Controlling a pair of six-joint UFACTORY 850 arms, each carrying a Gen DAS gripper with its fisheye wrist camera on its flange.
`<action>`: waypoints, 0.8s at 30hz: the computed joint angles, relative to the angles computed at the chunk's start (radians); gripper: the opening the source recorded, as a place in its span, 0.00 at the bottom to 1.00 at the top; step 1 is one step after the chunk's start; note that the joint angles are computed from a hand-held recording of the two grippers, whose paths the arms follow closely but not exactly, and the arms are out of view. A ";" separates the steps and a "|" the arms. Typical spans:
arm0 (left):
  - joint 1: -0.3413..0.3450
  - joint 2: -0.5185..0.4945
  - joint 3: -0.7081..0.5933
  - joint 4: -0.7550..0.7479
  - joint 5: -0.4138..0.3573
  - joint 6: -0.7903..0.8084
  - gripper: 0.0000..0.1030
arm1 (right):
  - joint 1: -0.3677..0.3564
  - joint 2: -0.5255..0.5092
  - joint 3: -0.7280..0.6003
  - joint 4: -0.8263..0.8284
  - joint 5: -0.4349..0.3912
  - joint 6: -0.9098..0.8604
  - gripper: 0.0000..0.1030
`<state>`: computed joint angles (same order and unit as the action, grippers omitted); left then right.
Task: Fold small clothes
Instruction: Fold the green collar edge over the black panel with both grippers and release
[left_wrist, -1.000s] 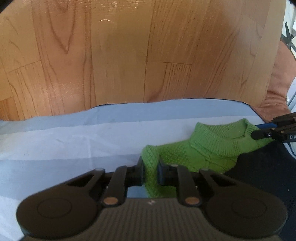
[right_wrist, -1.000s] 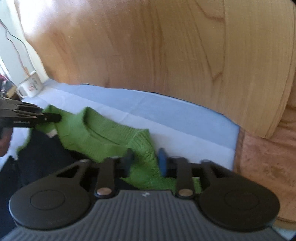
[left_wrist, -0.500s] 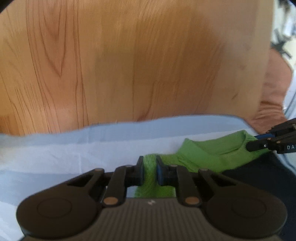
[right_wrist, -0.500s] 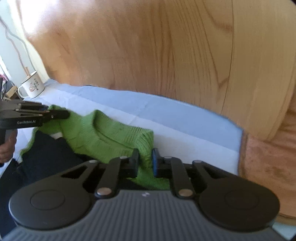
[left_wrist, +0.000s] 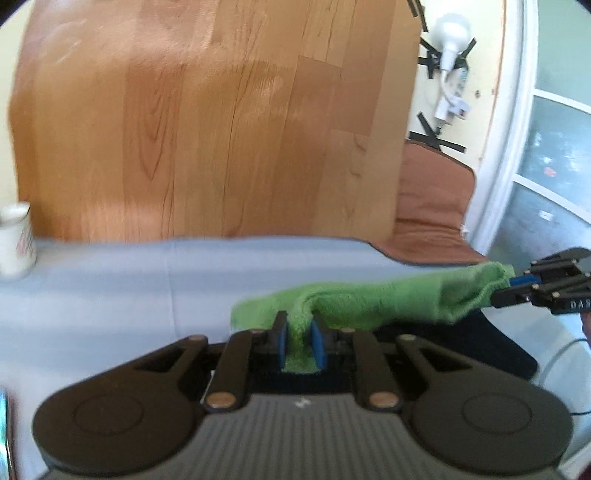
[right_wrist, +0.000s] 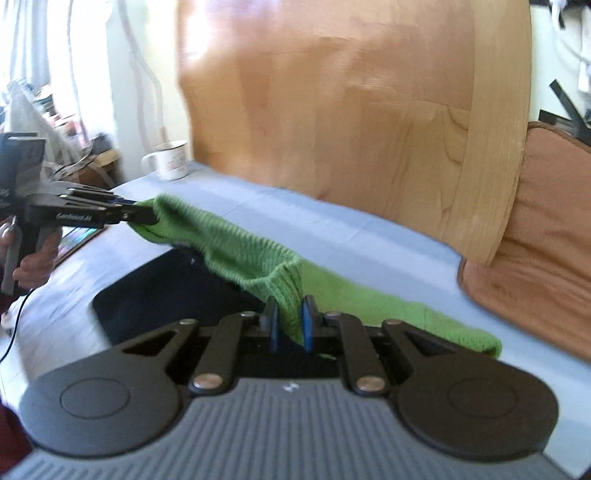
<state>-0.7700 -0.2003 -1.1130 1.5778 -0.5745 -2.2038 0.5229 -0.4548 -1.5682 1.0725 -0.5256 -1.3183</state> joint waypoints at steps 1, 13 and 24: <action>-0.019 0.013 0.023 0.002 -0.008 -0.028 0.13 | 0.004 0.043 0.072 0.051 0.019 -0.062 0.15; -0.085 0.037 0.096 -0.098 0.001 -0.056 0.26 | 0.052 0.113 0.292 0.229 0.149 -0.107 0.28; 0.047 0.142 0.171 0.183 0.134 -0.449 0.72 | -0.069 0.166 0.272 0.565 0.170 -0.170 0.69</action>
